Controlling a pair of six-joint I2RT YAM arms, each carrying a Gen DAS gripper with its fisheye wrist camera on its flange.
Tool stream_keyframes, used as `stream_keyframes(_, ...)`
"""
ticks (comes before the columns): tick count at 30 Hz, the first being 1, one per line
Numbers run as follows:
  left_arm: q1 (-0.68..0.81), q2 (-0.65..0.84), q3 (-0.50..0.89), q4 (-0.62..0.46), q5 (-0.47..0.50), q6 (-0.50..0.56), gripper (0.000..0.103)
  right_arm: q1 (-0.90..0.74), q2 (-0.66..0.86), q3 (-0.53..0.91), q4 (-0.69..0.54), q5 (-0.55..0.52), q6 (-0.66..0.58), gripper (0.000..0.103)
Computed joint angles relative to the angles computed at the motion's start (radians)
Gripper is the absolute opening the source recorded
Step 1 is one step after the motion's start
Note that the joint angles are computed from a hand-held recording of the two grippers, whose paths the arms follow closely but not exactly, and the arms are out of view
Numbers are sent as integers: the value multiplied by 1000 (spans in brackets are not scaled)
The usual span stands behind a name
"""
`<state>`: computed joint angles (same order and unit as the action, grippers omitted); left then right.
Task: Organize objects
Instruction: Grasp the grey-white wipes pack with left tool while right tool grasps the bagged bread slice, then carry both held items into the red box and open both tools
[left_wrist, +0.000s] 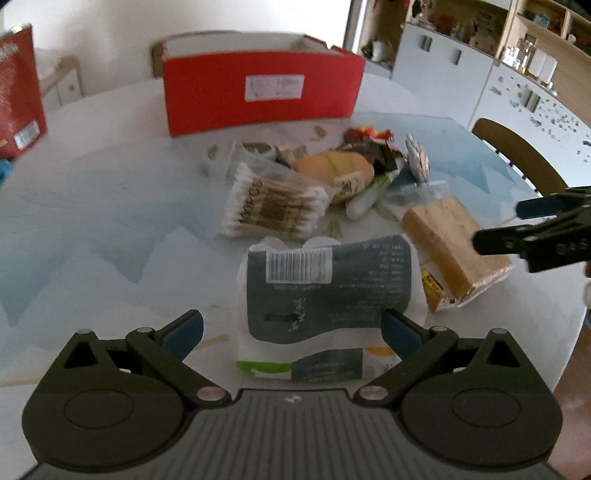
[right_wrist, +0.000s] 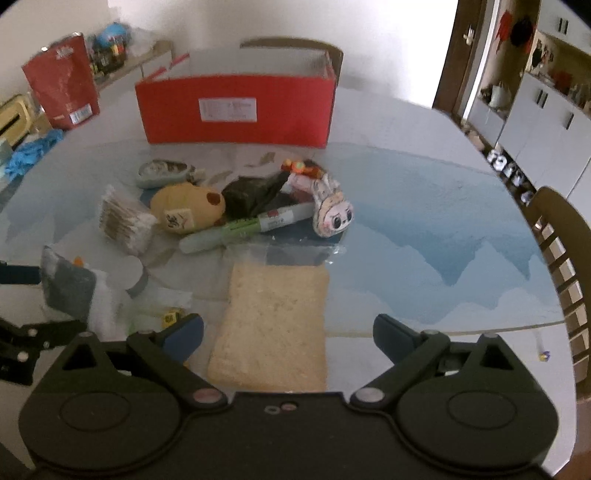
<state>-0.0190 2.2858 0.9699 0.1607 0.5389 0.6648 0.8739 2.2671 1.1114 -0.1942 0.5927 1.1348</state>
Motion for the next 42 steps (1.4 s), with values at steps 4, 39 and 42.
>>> stream_keyframes(4,0,60,90,-102,20,24,103,-50,54,50,7,-65,-2,99)
stream_keyframes(39,101,-1,241,-473,293,249,18,-90,-118,85,-169,-111,-12,71)
stream_keyframes(42,96,-38,252,-461,316,215,18,-115,-152,99,-192,-102,-74,71)
